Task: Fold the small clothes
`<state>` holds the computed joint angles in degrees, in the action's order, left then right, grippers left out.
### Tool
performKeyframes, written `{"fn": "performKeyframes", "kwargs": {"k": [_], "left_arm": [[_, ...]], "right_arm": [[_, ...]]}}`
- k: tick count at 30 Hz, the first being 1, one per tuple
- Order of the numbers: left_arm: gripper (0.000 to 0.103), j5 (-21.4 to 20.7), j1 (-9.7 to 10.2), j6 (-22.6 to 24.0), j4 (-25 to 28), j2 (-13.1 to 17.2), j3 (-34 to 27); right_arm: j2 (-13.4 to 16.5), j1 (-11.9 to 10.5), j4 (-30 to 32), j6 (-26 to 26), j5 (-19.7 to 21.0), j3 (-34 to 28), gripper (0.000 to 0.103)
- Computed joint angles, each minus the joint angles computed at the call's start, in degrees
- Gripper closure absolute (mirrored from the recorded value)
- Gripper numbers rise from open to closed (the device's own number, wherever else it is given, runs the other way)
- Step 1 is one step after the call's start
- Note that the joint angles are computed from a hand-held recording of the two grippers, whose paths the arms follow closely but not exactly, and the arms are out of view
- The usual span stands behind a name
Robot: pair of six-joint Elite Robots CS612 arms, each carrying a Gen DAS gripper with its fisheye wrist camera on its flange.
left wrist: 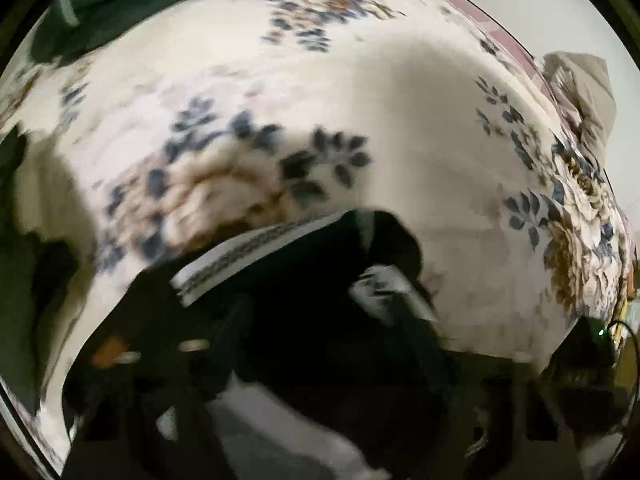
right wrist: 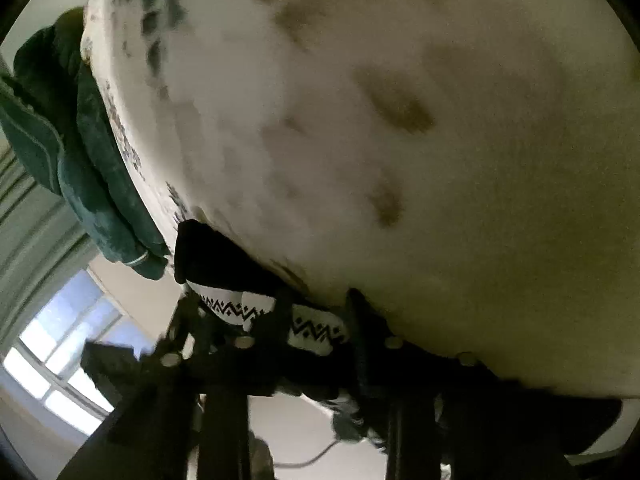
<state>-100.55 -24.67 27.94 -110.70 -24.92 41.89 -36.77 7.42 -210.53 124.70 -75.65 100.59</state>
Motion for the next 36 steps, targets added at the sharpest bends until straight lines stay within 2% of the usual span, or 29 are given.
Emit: {"fn": "performKeyframes", "kwargs": {"k": [1,3,5,9,11,12,13,14,16,18,19,20,22,26,30,31,32,33,34,35,36], "left_arm": [[0.097,-0.3,-0.21,0.4,1.9,0.8,-1.6],[0.099,-0.7,-0.41,1.0,3.6,1.6,-2.9],[0.101,-1.9,-0.11,0.9,2.5,1.5,-2.4],[0.101,-5.5,1.09,-2.2,4.6,3.7,-7.2],[0.101,-6.6,1.48,-2.1,6.4,4.3,-8.8],[0.101,-6.4,1.44,-1.6,6.3,4.2,-8.7],[0.101,-6.4,1.43,-0.8,5.9,3.7,-7.9],[0.101,-6.4,1.4,-0.5,5.7,3.5,-7.6],[0.101,-6.5,1.28,-0.2,5.9,3.7,-7.8],[0.101,-6.8,1.3,-0.6,6.2,4.0,-8.3],[0.101,-6.9,1.32,-0.7,6.4,4.2,-8.7],[0.101,-6.8,1.33,-0.7,6.2,4.2,-8.7],[0.101,-6.7,1.31,-0.8,6.3,4.5,-9.0],[0.101,-6.9,1.38,-1.8,7.2,5.7,-10.7],[0.099,-8.0,1.57,-3.7,8.1,6.3,-11.8],[0.097,-8.4,1.79,-5.0,8.1,6.3,-11.9],[0.097,-8.7,2.05,-6.1,8.0,6.2,-11.9],[0.097,-9.3,2.53,-7.7,6.8,5.7,-11.3],[0.096,-9.6,2.89,-8.5,4.7,4.8,-9.6],[0.089,-9.9,3.52,-10.2,0.2,3.1,-6.2],[0.077,-10.9,4.19,-11.8,-2.5,2.1,-4.3]], "right_arm": [[0.4,-0.1,-0.7,0.4,0.4,-0.2,0.096],[0.8,0.1,-1.2,0.8,0.1,-0.8,0.103],[0.0,0.1,0.4,-0.8,-0.4,-0.3,0.103],[-2.8,-0.4,5.4,-3.8,-0.9,2.3,0.103],[-2.6,-0.9,3.4,-4.0,0.7,2.9,0.103],[-1.5,-1.2,0.5,-2.5,3.0,2.2,0.101],[-0.5,-1.5,-2.7,-1.0,4.5,2.2,0.095],[1.0,-1.4,-6.7,1.4,5.0,1.2,0.081],[2.6,-1.3,-9.6,3.0,6.0,-0.4,0.064],[3.8,-0.8,-10.6,4.9,6.1,-1.8,0.064],[4.1,-0.5,-10.8,5.6,5.0,-2.5,0.069],[3.8,-0.3,-9.4,4.7,3.6,-2.5,0.096],[1.6,-0.2,-3.4,-0.3,1.8,-1.8,0.096],[-1.6,-0.1,2.8,-4.4,0.6,0.9,0.097],[-2.3,-1.0,6.4,-8.6,3.4,0.7,0.096],[-2.4,-1.5,7.9,-10.3,5.4,0.2,0.094],[-2.9,-1.8,8.7,-11.5,6.5,0.8,0.086],[-3.4,-2.1,10.0,-12.9,7.4,0.9,0.083],[-4.1,-2.4,11.7,-14.9,8.3,1.0,0.072],[-5.2,-2.6,14.2,-18.0,8.8,1.6,0.053],[-6.4,-2.7,17.0,-21.3,8.7,1.8,0.044]]}}
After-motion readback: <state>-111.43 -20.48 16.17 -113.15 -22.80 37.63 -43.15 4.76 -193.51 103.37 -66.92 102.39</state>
